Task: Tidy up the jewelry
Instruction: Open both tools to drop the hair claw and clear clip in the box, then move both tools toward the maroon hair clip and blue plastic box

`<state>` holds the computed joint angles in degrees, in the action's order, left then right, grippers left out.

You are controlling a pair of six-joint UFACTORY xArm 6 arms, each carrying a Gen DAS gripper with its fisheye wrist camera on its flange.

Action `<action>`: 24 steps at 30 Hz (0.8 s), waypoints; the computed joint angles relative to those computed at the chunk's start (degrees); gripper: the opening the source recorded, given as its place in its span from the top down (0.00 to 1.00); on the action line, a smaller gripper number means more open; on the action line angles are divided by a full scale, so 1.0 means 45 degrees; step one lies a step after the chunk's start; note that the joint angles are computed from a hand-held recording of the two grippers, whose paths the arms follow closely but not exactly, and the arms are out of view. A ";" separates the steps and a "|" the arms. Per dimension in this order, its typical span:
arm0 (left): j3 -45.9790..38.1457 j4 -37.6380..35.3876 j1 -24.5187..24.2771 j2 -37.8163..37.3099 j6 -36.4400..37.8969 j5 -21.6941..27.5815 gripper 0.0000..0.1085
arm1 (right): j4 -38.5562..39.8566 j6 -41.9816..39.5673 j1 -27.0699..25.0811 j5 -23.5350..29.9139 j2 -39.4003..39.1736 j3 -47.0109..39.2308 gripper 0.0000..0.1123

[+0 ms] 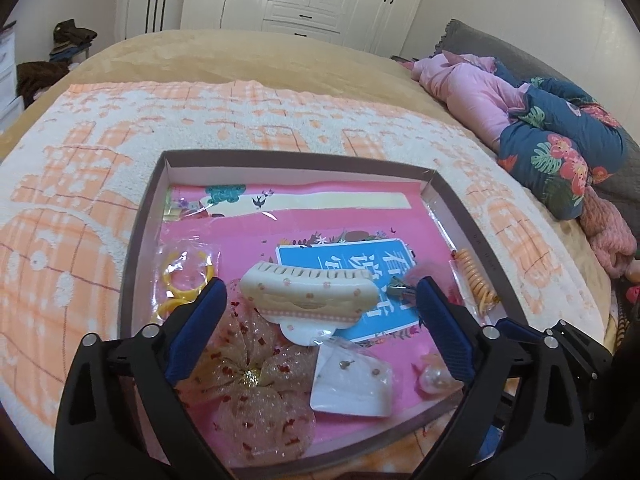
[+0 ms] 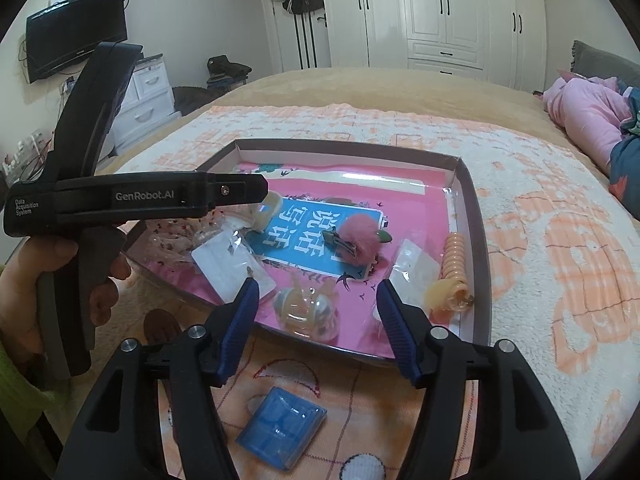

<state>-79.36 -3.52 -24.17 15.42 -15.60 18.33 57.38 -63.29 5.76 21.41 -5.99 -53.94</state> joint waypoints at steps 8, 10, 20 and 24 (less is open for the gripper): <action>0.0746 0.0173 -0.0012 -0.0877 -0.0406 -0.0246 0.16 | 0.0532 -0.0321 -0.0021 -0.0489 -0.0685 0.0389 0.30; 0.1015 0.0330 -0.0005 -0.1152 -0.0551 -0.0346 0.16 | 0.0620 -0.0345 -0.0113 -0.0473 -0.0854 0.0443 0.30; 0.2285 0.1067 -0.0098 -0.2409 -0.1200 -0.0779 0.16 | 0.0915 -0.0451 -0.0447 -0.0444 -0.1573 0.0739 0.27; 0.2806 0.1342 -0.0148 -0.2901 -0.1477 -0.0962 0.16 | 0.0846 -0.0243 -0.0607 -0.0325 -0.1959 0.0902 0.27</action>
<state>-66.74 2.52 -24.84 2.36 -22.25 14.00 61.18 -64.39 3.03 19.95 -14.80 -49.88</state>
